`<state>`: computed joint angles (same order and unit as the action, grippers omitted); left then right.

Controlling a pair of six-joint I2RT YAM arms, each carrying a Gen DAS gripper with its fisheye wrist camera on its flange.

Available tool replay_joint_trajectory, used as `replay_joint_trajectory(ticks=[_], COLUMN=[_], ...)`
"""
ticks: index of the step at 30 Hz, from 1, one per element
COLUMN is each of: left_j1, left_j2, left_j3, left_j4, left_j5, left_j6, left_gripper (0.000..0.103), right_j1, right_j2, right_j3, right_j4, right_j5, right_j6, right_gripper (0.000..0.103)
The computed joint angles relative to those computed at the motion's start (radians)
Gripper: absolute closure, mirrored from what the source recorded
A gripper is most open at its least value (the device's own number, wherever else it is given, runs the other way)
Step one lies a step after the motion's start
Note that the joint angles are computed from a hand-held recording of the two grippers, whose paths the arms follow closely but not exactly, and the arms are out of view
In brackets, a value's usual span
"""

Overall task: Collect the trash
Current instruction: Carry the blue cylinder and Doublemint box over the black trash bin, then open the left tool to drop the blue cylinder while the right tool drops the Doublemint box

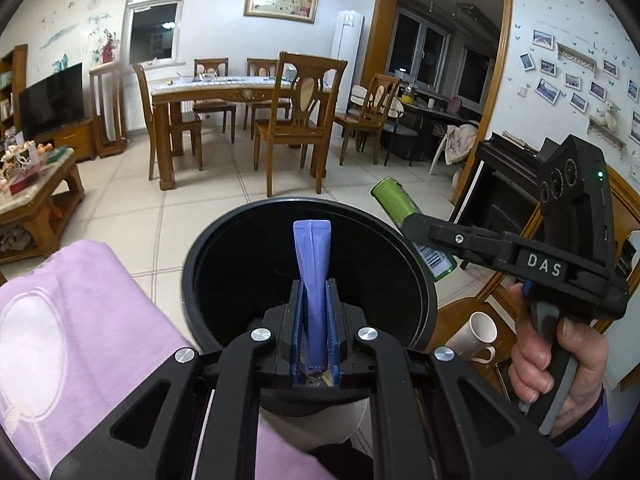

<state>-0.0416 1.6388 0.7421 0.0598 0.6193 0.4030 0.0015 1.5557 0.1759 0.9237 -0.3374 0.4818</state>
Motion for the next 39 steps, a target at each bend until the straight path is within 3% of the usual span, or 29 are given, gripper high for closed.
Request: replay_joint_trajectory(ticks=[7,17,19,21,23,27,28,34,39], left_j1=[-0.063,-0.116,-0.122,-0.126,-0.127,-0.112,-0.107,-0.009,0.236], left_j2=[0.084,0.156,0.153,0.152,0.139,0.088,0.062,-0.055,-0.122], left_j3=[0.041,0.086,0.082,0.077,0.07,0.038,0.017,-0.034,-0.057], left_j4=[0.029,0.036,0.04,0.043,0.039,0.046,0.055,-0.044,-0.158], left_j5=[-0.066,-0.115,-0.127,-0.137,-0.146,-0.149,-0.152,-0.09,0.016], left_j6=[-0.029,-0.049,-0.057,-0.056,-0.054,-0.052,-0.043,0.025,0.146], left_gripper=[0.092,0.089,0.087,0.086,0.078,0.024,0.02,0.02,0.02], right_j1=[-0.042,-0.056,-0.05,-0.045,-0.031,-0.001,0.003,0.113,0.331], right_j2=[0.238,0.377,0.393,0.406,0.4,0.372,0.365,0.263,0.159], right_j3=[0.06,0.134,0.132,0.125,0.122,0.112,0.114,0.113,0.189], right_j4=[0.143,0.189,0.214,0.242,0.238,0.224,0.215,0.134,-0.043], right_j5=[-0.046,-0.051,-0.048,-0.046,-0.03,-0.007,-0.004,0.07,0.2], right_j6=[0.019,0.048,0.062,0.075,0.074,0.075,0.072,0.086,0.091], right_gripper=[0.071,0.071,0.057,0.051,0.051,0.051,0.051,0.046,0.046])
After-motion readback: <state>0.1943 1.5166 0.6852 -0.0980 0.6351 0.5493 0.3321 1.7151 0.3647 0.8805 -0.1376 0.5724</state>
